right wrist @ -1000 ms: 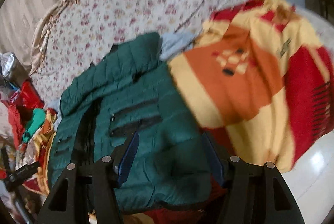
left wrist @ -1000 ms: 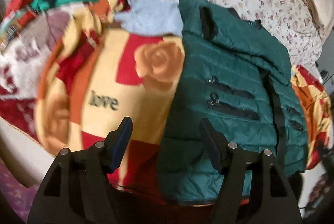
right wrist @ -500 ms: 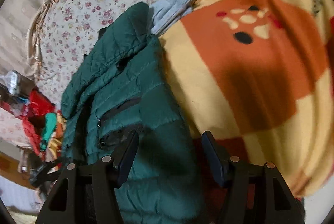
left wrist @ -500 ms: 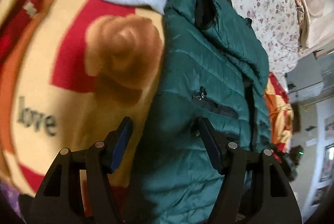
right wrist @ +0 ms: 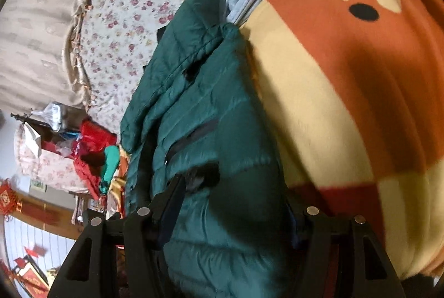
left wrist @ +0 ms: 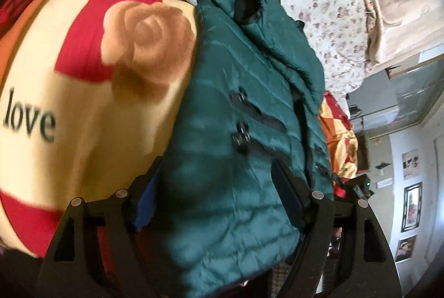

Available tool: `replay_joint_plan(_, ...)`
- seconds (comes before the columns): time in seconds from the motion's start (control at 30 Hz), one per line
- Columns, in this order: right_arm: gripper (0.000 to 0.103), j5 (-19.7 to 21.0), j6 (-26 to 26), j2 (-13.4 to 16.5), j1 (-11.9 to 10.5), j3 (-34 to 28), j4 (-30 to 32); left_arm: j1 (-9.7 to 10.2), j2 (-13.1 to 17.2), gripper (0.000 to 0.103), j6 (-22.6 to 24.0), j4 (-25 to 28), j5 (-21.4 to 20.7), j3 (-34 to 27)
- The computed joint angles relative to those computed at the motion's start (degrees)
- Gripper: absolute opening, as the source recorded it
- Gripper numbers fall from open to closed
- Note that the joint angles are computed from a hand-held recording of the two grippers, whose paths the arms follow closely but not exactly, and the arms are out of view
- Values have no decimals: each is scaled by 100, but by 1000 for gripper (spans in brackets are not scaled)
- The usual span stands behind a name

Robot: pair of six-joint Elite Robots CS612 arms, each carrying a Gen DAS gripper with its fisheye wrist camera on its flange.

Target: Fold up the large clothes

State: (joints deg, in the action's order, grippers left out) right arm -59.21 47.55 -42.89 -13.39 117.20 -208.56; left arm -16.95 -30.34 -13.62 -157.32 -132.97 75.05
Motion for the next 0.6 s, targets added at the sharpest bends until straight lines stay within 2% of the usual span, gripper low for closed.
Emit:
replay_joint_plan(0.13, 61, 285, 368, 74, -5, 151, -494, 8, -95, 76, -28, -199, -188, 253)
replay_joint_plan(0.23, 61, 433, 441, 84, 22, 252, -690, -16, -164, 76, 11, -296, -254, 427)
replay_joint_plan(0.43, 61, 444, 701, 150, 124, 337, -967, -139, -292, 76, -24, -613, 135, 707)
replay_joint_plan(0.6, 61, 825, 1109, 392, 112, 236, -1477, -196, -298, 76, -80, -703, 392, 751)
